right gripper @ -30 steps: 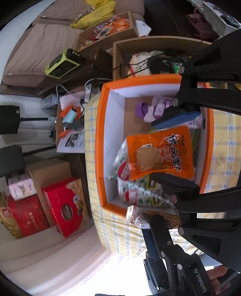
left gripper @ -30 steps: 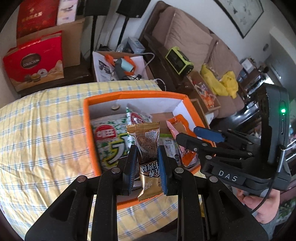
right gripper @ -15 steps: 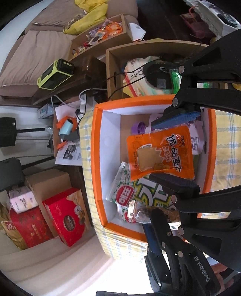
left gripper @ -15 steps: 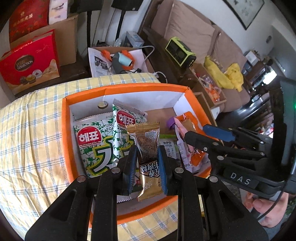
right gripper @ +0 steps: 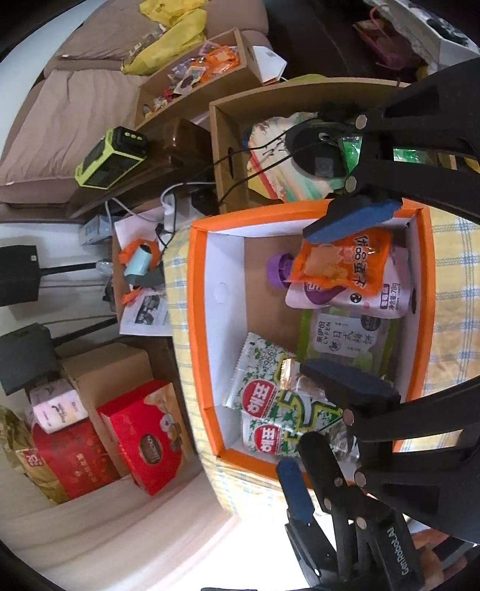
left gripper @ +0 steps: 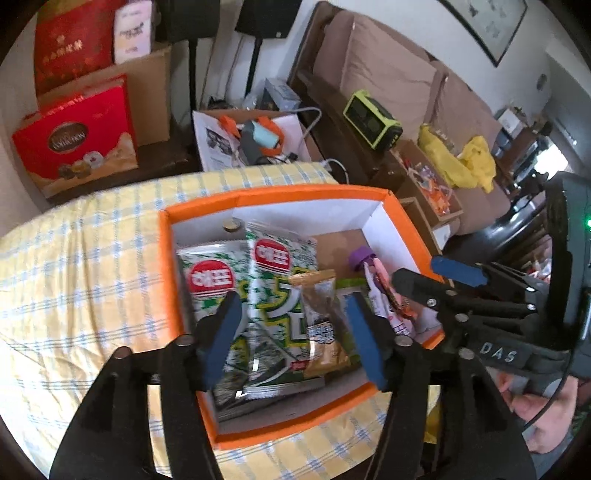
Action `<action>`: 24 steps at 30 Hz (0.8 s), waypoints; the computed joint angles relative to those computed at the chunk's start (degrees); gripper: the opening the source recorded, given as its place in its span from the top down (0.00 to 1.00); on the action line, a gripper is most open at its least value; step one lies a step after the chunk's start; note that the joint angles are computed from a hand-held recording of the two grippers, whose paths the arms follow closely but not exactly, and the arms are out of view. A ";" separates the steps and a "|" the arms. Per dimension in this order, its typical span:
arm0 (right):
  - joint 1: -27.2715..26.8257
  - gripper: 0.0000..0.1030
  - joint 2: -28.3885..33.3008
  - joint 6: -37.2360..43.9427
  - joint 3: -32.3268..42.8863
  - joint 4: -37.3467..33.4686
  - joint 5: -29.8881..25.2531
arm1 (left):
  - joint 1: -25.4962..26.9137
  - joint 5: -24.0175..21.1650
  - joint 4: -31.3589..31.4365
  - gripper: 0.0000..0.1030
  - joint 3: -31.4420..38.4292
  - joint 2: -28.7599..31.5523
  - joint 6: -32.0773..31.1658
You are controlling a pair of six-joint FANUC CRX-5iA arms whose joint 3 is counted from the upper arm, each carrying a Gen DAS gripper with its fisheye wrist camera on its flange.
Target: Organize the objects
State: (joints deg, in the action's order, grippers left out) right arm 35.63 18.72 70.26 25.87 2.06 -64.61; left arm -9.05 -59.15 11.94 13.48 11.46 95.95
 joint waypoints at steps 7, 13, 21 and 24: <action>1.90 0.15 -2.15 -1.97 -2.82 3.19 2.82 | 0.34 0.45 -4.19 0.25 -1.75 -3.69 2.00; 3.91 0.05 -3.06 -2.71 -4.72 6.44 3.68 | 1.41 0.91 -5.48 0.10 -4.13 -6.87 3.40; 5.63 0.00 -4.35 -4.27 -5.21 6.38 3.99 | 2.92 1.20 -6.47 0.07 -7.64 -10.47 3.49; 6.90 0.00 -4.89 -5.45 -6.05 7.88 4.18 | 3.65 1.71 -6.44 0.03 -9.49 -12.09 3.52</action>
State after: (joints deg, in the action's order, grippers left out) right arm 42.52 13.83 64.81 19.82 9.94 -60.43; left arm -5.41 -57.44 5.49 3.99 -0.63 99.47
